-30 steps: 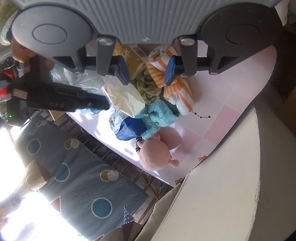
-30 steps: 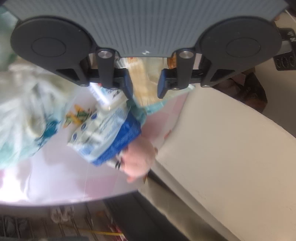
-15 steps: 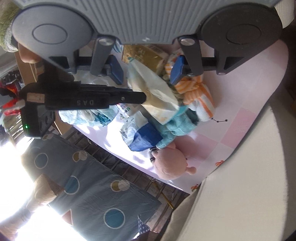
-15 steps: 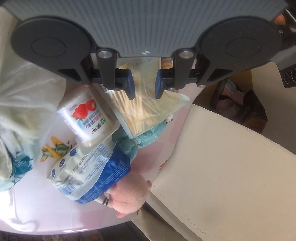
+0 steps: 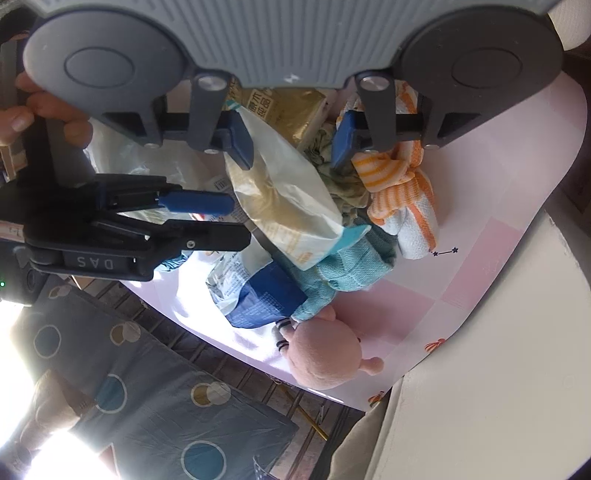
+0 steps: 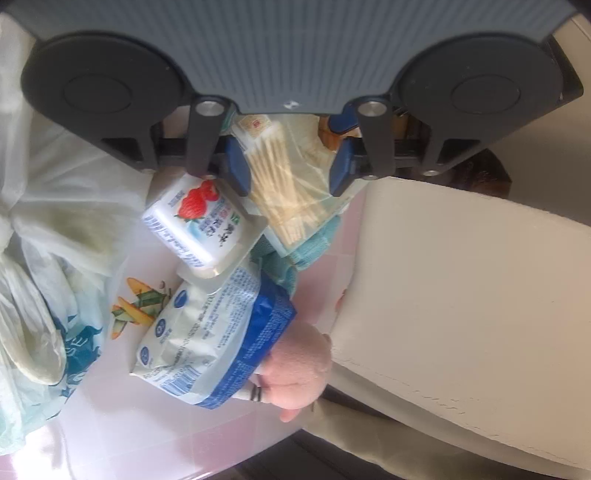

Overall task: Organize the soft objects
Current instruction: 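Grasp the cream snack packet with the right gripper and lift it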

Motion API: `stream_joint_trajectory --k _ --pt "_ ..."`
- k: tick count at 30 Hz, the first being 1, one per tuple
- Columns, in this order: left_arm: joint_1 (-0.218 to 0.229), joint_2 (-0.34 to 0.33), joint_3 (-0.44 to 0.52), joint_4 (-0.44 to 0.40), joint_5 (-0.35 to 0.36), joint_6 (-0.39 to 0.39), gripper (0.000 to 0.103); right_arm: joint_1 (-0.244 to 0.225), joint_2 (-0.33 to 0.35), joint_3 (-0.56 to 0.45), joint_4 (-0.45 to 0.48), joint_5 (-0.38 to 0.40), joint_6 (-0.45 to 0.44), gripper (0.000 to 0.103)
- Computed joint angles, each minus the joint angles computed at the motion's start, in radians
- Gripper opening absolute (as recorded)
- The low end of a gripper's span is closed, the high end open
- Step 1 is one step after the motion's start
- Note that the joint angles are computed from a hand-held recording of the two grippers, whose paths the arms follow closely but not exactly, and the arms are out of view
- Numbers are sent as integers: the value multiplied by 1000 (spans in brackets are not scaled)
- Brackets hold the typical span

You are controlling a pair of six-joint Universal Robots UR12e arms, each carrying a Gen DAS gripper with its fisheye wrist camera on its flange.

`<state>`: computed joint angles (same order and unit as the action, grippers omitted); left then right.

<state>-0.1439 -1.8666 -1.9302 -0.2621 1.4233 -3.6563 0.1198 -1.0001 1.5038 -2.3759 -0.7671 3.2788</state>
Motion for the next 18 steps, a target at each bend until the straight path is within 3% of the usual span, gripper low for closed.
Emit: stream_joint_trajectory --k 3,6,10,12,15,17,18 --pt "7 1 -8 9 -17 -10 46 5 8 -13 40 -14 -5 54" --pt "11 -1 -9 31 -43 -8 46 10 13 -11 18 -12 18 59" --pt "12 -9 8 11 -85 -1 66 19 18 -17 3 -15 43 70" --pt "4 -17 22 -4 -76 14 66 24 19 -21 0 -23 41 73" --pt "-18 -29 57 -81 1 41 59 27 21 -23 -7 -28 42 73" --pt "-10 -34 55 -68 -21 28 41 26 21 -24 -11 -27 47 73" --pt "-8 -33 52 -56 -23 18 38 25 16 -18 -17 -29 50 73"
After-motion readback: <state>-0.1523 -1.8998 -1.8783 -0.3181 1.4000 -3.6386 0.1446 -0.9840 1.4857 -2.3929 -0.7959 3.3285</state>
